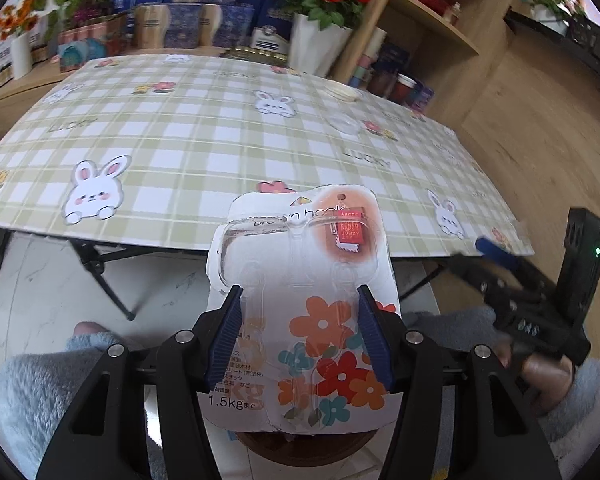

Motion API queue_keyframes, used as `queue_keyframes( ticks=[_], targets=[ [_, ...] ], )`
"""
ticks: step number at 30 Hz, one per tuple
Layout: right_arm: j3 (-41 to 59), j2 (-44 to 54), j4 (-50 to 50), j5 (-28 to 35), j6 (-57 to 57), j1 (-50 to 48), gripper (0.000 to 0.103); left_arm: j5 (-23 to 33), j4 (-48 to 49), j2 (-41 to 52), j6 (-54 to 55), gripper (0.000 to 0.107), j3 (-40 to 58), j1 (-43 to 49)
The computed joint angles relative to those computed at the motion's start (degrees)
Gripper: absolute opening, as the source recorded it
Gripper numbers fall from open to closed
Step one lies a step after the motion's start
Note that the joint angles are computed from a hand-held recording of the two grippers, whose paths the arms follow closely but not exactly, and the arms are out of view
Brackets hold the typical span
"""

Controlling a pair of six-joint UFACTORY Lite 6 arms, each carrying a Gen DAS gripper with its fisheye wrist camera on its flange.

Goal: Collect trash
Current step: 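Lower the blister pack into the bin and open the left gripper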

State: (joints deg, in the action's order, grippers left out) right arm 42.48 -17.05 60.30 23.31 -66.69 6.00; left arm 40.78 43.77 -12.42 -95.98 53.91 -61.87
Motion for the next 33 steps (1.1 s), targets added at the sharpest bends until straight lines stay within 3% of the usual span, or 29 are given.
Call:
queue_keyframes(
  ticks=[6,12,16,27,33],
  targets=[
    [-2.9,-0.6,10.8,-3.9,-13.5,-6.3,0.097,-4.6,-2.6,3.1,15.1,0.055,2.3,2.6],
    [-2.9,2.2,15.7,-3.5,-15.1,-10.1,0.097,-11.4,-8.7,8.2,21.3,0.055,1.5,2.4],
    [-3.2,2.2,16.5,-4.0,-15.2,-9.9,0.097,-17.8,-19.5,12.2,31.4,0.055,2.7,2.9],
    [-3.8,2.1,14.3,-6.4,-13.4,-7.6,0.097,-21.1,-38.0,15.7,48.3,0.055,1.1,6.2],
    [-3.7,2.4,12.6,-7.2,-11.7,-6.9,0.097,-22.4,-40.7,15.2,50.2,0.055,0.0,6.7]
  ],
)
